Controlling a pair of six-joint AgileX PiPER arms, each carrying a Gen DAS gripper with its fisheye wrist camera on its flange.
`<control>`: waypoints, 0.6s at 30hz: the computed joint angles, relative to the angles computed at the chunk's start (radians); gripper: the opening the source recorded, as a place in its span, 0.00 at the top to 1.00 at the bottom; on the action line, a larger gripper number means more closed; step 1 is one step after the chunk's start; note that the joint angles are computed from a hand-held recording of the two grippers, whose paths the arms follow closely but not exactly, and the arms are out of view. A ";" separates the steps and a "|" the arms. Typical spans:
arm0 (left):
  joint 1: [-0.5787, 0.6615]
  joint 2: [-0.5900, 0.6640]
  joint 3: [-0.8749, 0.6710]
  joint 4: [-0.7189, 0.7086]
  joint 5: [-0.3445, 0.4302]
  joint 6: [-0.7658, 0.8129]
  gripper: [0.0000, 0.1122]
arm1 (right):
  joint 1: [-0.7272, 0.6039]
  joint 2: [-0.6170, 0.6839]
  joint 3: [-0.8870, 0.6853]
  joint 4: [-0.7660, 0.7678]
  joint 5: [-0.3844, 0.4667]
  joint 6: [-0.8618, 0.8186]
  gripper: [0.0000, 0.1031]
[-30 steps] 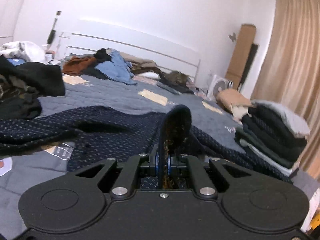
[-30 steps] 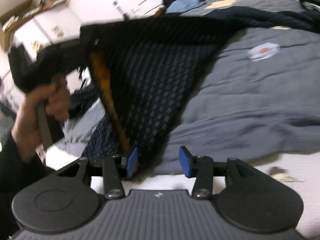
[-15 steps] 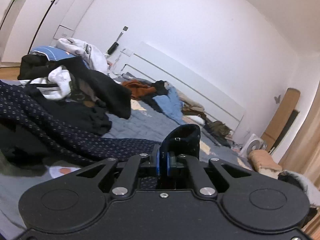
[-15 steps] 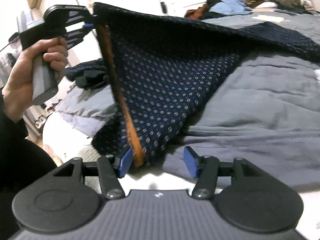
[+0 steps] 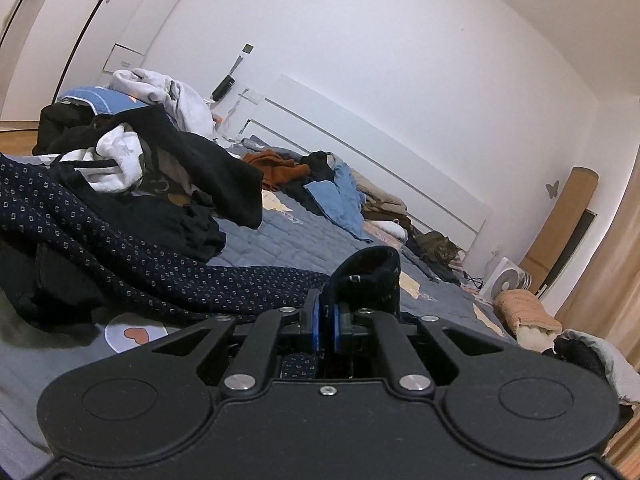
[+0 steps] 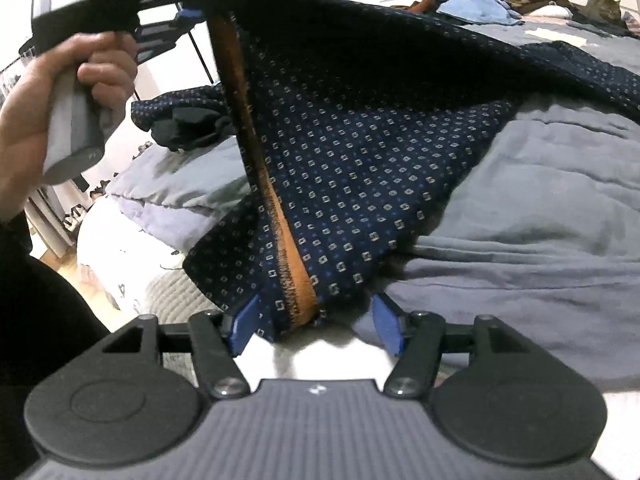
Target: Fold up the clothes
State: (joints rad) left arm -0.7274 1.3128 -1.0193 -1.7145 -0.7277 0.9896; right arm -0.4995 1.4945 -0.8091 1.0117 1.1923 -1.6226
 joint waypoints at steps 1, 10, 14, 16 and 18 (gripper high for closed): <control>-0.001 0.001 -0.001 -0.001 -0.001 -0.002 0.94 | 0.017 -0.004 0.015 0.008 -0.019 -0.001 0.40; 0.019 -0.001 0.003 -0.012 0.014 -0.005 0.94 | 0.091 -0.010 0.083 0.098 -0.167 0.010 0.93; 0.022 -0.006 0.009 -0.004 0.018 -0.024 0.94 | 0.035 -0.019 0.059 0.148 -0.159 0.001 0.95; 0.021 -0.014 0.018 0.013 0.022 -0.049 0.94 | -0.004 -0.050 0.054 0.213 -0.172 -0.051 0.95; 0.022 -0.024 0.027 0.031 0.030 -0.075 0.94 | -0.054 -0.071 0.023 0.288 -0.174 -0.107 0.95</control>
State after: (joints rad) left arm -0.7055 1.2892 -0.9918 -1.6831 -0.6979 0.9143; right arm -0.5535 1.4231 -0.7864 1.2993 1.0178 -1.7298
